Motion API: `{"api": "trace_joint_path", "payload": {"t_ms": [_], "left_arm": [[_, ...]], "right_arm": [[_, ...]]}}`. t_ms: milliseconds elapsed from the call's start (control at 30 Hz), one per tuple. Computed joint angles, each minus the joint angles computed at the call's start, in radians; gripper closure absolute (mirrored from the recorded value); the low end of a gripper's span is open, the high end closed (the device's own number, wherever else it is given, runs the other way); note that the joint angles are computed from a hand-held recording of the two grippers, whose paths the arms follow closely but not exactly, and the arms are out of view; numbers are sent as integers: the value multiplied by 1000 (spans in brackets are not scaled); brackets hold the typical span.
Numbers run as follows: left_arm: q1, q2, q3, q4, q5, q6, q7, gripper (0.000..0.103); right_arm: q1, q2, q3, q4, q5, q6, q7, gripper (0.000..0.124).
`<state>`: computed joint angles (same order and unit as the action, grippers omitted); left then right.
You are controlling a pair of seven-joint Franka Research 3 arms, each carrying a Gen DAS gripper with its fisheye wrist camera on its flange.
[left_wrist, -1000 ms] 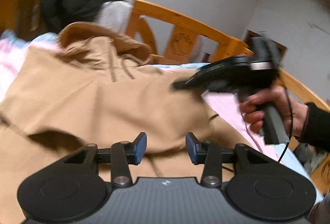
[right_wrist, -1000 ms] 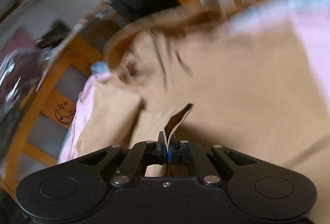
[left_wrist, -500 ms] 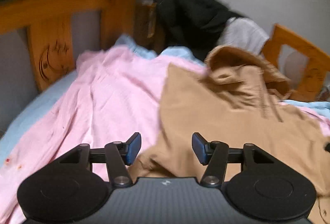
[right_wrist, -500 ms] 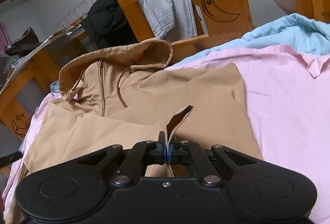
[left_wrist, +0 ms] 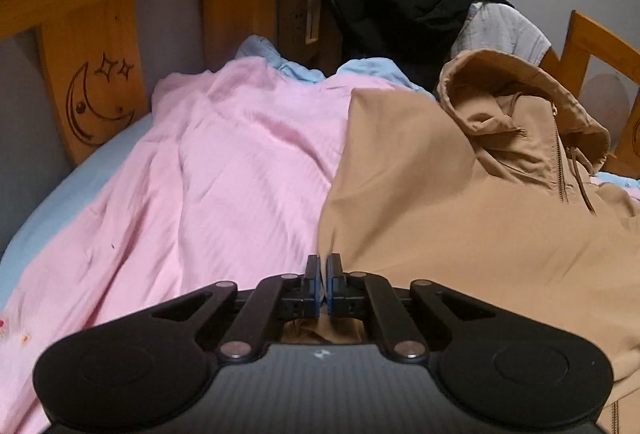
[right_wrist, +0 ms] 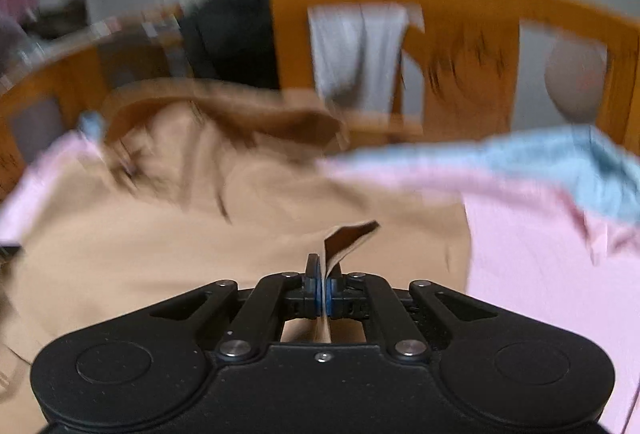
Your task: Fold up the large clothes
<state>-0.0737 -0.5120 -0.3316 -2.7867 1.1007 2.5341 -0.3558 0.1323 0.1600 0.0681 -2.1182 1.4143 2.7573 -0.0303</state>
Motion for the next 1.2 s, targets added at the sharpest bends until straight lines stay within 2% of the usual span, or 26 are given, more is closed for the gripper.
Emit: {"api": "trace_joint_path", "payload": {"t_ms": [33, 67, 133, 167, 267, 333, 400, 500, 567, 633, 700, 733, 800, 900, 967, 1067, 1100, 1200], "left_arm": [[-8, -10, -14, 1, -7, -29, 3, 90], [-22, -20, -26, 6, -26, -64, 19, 84], [-55, -43, -48, 13, -63, -132, 47, 52], [-68, -61, -65, 10, -54, -151, 40, 50], [-102, -72, -87, 21, -14, -148, 30, 48], [-110, -50, -74, 31, 36, -74, 17, 46], [-106, 18, -55, 60, 61, -11, 42, 46], [-117, 136, -26, 115, -37, -47, 159, 49], [-112, 157, -15, 116, -32, -40, 158, 50], [-116, 137, -3, 106, -36, -19, 156, 49], [-115, 111, 2, 93, -45, -1, 149, 42], [-109, 96, -4, 86, -41, 5, 123, 36], [-95, 73, -20, 70, -16, 21, 57, 31], [-95, 63, -27, 68, -32, 32, 18, 28], [-98, 61, -14, 68, -54, 55, 36, 27], [-101, 37, -14, 56, -94, 61, 61, 22], [-100, 21, -17, 47, -101, 65, 60, 19], [-100, -33, -23, 14, -128, 76, 73, 18]], "right_arm": [[23, 12, -14, -4, -65, 38, 72, 105], [10, 8, -2, -14, -59, 56, 81, 102], [-11, -27, -1, -41, 20, 27, 34, 79], [-16, -53, -4, -62, 61, 12, 4, 74], [-10, -131, -25, -134, 127, -24, -96, 65], [1, -167, -38, -181, 90, -48, -121, 56], [17, -183, -42, -217, 44, -31, -154, 56], [45, -155, -34, -238, 17, 74, -211, 58], [38, -139, -45, -234, 69, 56, -274, 53], [28, -145, -54, -227, 4, 32, -174, 54], [19, -178, -63, -219, 37, -2, -172, 52], [17, -189, -66, -201, 34, -24, -165, 48], [36, -188, -53, -152, 47, -3, -213, 47], [79, -116, -16, -21, 100, 49, -340, 47], [110, -29, 15, 97, 89, 76, -368, 48], [158, 121, 59, 281, -69, 138, -233, 50], [178, 166, 58, 334, -172, 132, -136, 50], [266, 289, 7, 482, -460, 135, 111, 50]]}}
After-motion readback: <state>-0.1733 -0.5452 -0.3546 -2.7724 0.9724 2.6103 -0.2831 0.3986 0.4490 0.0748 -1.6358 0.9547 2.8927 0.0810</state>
